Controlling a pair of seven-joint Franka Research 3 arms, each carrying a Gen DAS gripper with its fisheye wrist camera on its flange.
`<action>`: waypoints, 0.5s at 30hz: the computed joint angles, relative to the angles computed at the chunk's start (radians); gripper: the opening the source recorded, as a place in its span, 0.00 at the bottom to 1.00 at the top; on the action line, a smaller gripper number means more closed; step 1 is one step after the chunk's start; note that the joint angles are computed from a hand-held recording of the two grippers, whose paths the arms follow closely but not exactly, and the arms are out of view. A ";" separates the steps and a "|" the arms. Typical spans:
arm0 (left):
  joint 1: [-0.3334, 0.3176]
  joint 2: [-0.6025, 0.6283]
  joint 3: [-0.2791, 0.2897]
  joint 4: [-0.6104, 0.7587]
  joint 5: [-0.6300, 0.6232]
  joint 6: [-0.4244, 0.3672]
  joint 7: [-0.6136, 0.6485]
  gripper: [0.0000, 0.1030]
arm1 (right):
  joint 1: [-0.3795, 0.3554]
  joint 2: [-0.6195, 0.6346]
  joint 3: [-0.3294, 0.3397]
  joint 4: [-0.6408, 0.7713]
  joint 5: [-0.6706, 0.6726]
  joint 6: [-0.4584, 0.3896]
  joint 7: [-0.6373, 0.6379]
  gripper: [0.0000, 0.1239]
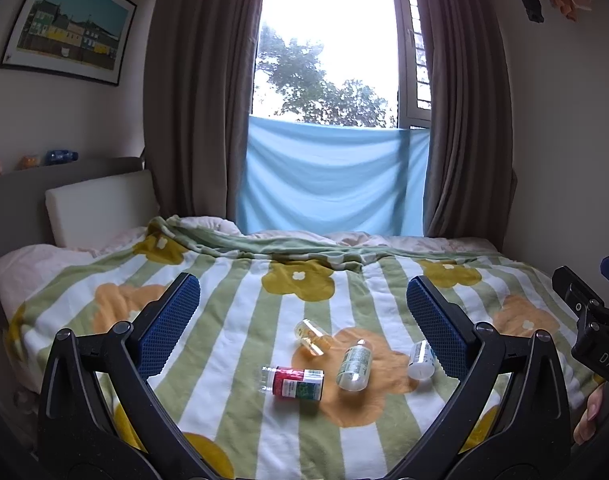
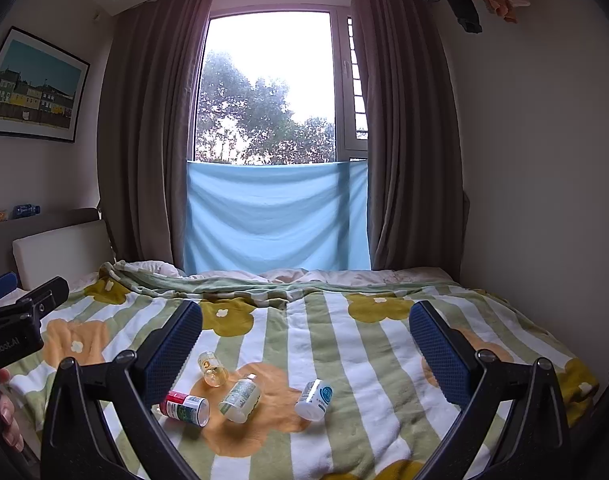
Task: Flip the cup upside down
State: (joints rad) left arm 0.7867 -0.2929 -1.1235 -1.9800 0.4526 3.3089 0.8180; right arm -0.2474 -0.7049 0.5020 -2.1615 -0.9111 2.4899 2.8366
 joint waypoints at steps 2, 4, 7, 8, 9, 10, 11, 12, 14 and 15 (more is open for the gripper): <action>-0.001 0.002 0.000 0.001 -0.001 -0.001 0.001 1.00 | 0.003 0.000 -0.003 -0.001 -0.001 0.000 -0.002 0.83; 0.001 0.001 -0.002 0.000 -0.001 -0.001 0.001 1.00 | 0.002 0.000 -0.001 -0.001 -0.003 -0.001 0.003 0.83; 0.002 -0.001 -0.003 0.000 0.000 -0.001 0.000 1.00 | 0.003 0.004 0.000 0.001 -0.006 -0.001 0.005 0.83; 0.002 0.000 -0.002 0.001 0.000 -0.002 0.000 1.00 | 0.004 0.004 0.000 0.001 -0.008 -0.001 0.005 0.83; 0.002 0.000 -0.002 0.000 0.000 -0.001 0.000 1.00 | 0.005 0.005 0.001 0.002 -0.007 -0.004 0.006 0.83; 0.003 0.000 -0.003 0.001 -0.001 -0.001 -0.001 1.00 | 0.006 0.007 0.001 0.003 -0.009 -0.003 0.006 0.83; 0.003 0.000 -0.003 0.001 -0.001 -0.001 0.000 1.00 | 0.007 0.008 -0.001 0.003 -0.010 -0.002 0.006 0.83; 0.004 -0.001 -0.004 0.001 -0.001 -0.001 0.000 1.00 | 0.007 0.011 0.000 0.006 -0.012 -0.003 0.007 0.83; 0.006 -0.001 -0.004 -0.001 -0.001 0.002 0.000 1.00 | 0.008 0.011 -0.001 0.006 -0.016 -0.002 0.010 0.83; 0.006 -0.001 -0.004 -0.001 -0.001 0.001 0.002 1.00 | 0.010 0.013 0.000 0.008 -0.015 -0.006 0.010 0.83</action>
State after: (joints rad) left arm 0.7924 -0.2939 -1.1275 -1.9806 0.4516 3.3101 0.8196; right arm -0.2375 -0.6917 0.5016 -2.1535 -0.9263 2.4840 2.8465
